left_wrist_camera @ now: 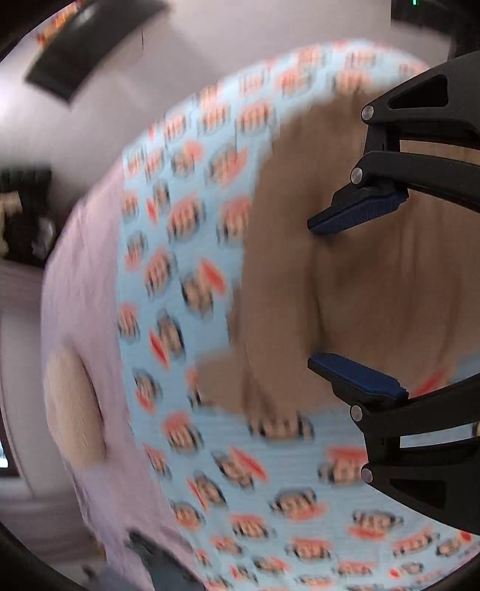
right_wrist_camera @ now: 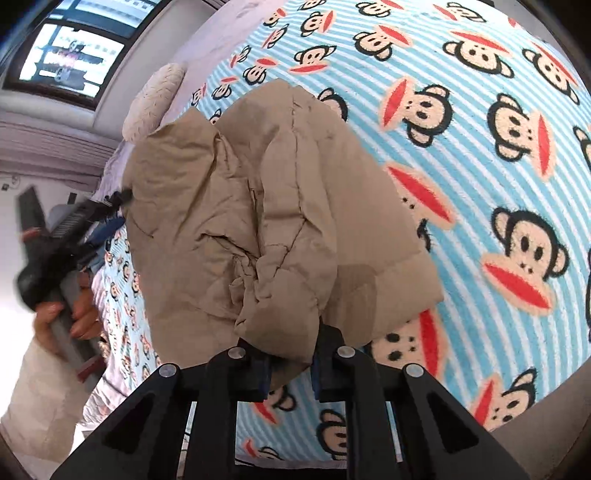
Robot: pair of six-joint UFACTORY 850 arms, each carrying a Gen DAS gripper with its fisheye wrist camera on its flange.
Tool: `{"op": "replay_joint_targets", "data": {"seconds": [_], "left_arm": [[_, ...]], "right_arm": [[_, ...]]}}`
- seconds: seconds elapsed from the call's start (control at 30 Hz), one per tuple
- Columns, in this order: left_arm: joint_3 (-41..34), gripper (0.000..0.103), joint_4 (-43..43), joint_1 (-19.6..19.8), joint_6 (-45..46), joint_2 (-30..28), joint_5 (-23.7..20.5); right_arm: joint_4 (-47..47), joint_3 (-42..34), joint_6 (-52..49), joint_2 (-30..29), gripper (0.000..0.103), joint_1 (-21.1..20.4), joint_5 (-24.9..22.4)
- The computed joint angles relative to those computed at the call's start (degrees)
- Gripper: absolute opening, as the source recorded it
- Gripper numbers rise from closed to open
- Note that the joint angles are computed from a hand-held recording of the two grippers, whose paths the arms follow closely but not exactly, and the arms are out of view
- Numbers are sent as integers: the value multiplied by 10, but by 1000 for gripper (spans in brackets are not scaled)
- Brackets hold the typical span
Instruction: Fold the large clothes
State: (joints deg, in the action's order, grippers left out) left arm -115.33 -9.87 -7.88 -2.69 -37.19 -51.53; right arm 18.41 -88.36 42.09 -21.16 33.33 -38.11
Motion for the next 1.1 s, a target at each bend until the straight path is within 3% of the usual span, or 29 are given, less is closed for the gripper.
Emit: {"op": "replay_joint_targets", "data": {"seconds": [0.1, 0.33, 0.5, 0.77, 0.97, 1.1], "left_arm": [[10, 67, -32, 10, 0, -12, -1], [-58, 67, 37, -63, 1, -71, 15], [-129, 67, 76, -91, -29, -112, -22], [-126, 67, 80, -90, -36, -112, -23], [-117, 68, 90, -91, -42, -107, -18], [-107, 69, 97, -91, -46, -100, -13]], "right_arm": [[-7, 8, -14, 11, 17, -12, -14], [-26, 88, 32, 47, 18, -39, -2], [46, 136, 7, 74, 21, -75, 16], [-112, 124, 97, 136, 21, -82, 7], [-67, 43, -25, 70, 22, -78, -11], [-50, 28, -54, 22, 21, -70, -63]]}}
